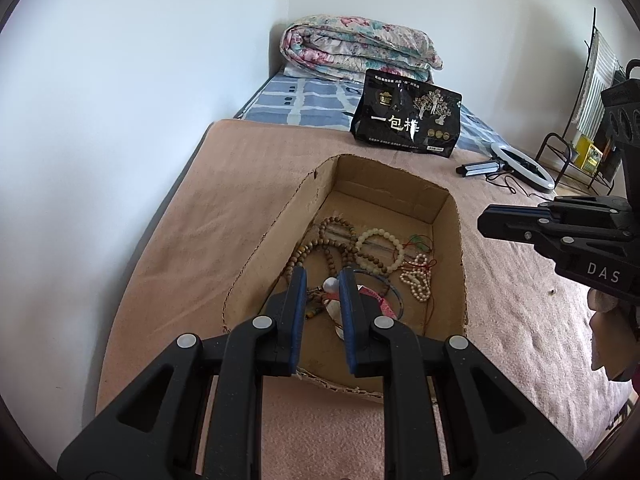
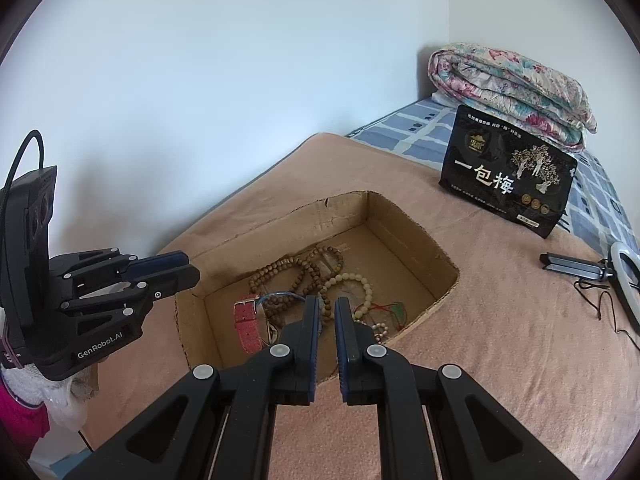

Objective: Organize jewelry
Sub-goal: 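Lower into the box and open the right tool while the left tool opens too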

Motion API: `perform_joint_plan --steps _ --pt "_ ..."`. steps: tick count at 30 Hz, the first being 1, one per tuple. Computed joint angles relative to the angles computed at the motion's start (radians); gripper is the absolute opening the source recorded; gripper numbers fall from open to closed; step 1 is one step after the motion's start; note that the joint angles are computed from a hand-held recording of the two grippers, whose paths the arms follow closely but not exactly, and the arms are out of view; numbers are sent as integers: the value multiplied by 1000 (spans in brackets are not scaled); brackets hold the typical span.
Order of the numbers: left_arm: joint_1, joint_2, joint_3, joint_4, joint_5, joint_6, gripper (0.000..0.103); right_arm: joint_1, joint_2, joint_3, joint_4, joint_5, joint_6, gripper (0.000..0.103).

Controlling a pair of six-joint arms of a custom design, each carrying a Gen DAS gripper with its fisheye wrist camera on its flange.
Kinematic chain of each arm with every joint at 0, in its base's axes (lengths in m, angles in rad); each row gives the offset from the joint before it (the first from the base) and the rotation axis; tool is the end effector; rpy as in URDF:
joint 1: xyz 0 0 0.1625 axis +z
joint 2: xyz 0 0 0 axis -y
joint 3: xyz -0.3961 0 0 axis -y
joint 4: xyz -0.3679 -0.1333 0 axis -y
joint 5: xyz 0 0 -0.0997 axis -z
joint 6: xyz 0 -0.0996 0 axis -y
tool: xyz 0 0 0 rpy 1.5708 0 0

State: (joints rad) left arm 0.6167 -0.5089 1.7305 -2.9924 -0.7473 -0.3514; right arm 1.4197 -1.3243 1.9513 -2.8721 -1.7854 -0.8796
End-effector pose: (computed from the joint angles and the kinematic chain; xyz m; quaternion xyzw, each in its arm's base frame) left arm -0.3562 -0.5055 -0.0367 0.2325 0.8826 -0.3145 0.2608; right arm 0.0306 -0.5440 0.3170 0.3012 -0.8893 0.2364 0.2500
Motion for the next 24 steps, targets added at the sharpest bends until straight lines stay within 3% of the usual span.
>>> perform_joint_plan --steps 15,17,24 --pt "7 6 -3 -2 -3 -1 15 -1 19 11 -28 -11 -5 7" --pt "7 5 -3 -3 -5 0 15 -14 6 22 -35 -5 -11 27" --pt "8 3 2 -5 -5 0 15 -85 -43 44 -56 -8 -13 49"
